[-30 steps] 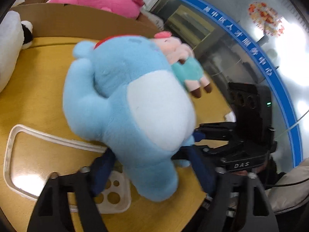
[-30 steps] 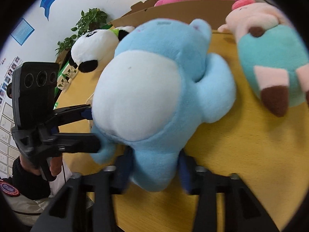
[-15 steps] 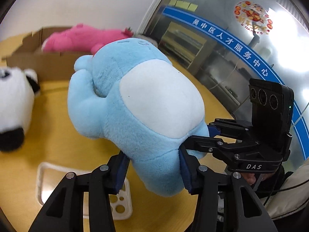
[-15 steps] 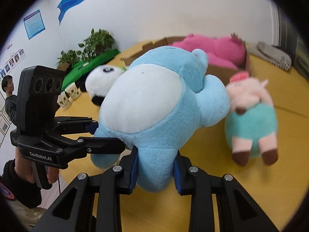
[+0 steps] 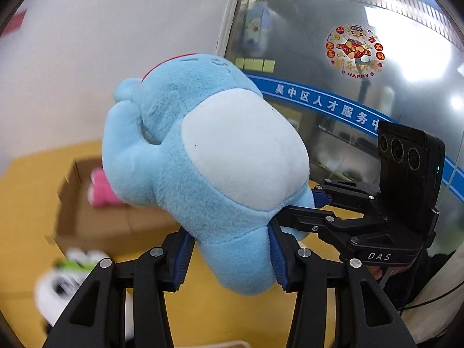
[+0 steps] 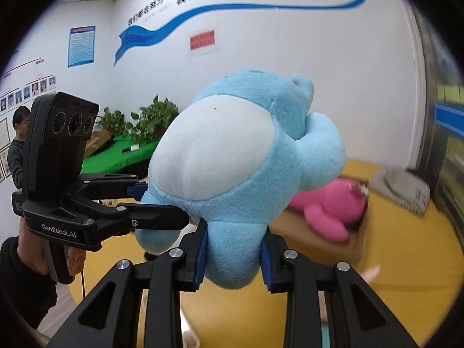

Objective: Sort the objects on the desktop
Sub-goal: 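Lift the light-blue bear with both tools and carry it over the box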

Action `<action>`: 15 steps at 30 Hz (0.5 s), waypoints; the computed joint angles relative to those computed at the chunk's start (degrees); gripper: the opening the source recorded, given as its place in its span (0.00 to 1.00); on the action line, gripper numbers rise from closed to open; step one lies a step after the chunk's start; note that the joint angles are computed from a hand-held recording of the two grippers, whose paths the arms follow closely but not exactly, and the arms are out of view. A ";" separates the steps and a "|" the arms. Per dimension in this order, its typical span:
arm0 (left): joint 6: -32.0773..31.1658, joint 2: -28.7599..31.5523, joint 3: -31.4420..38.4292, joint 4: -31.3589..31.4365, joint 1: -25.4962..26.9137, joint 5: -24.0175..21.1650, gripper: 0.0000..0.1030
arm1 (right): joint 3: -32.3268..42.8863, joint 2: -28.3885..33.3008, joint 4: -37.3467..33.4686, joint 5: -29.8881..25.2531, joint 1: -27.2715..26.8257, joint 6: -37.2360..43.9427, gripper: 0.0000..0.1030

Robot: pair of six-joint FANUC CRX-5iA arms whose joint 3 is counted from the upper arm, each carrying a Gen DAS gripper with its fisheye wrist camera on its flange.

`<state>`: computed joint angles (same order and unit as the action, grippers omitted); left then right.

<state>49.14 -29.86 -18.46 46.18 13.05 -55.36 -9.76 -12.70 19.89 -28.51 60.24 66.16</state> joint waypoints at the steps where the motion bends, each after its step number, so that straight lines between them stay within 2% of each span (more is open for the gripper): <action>1: -0.97 1.67 1.91 0.21 1.11 -0.51 0.49 | 3.33 2.40 -2.34 0.27 -0.98 2.88 0.28; 4: -3.46 8.90 8.58 0.48 4.46 -2.09 0.49 | 14.96 10.86 -11.95 -1.00 -4.31 12.45 0.28; 8: -4.78 20.43 18.03 -1.26 7.66 -4.53 0.49 | 32.03 23.99 -23.67 -6.20 -8.75 20.89 0.28; 11: -4.91 29.44 24.62 -3.95 8.93 -6.06 0.49 | 41.03 32.14 -26.86 -9.85 -10.30 20.78 0.28; 15: -3.70 38.48 30.97 -7.46 10.50 -8.86 0.49 | 51.67 43.35 -27.92 -14.97 -10.96 16.30 0.27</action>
<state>45.44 8.62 12.50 38.72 23.55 -64.22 41.91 30.65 -8.03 -43.48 49.28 82.46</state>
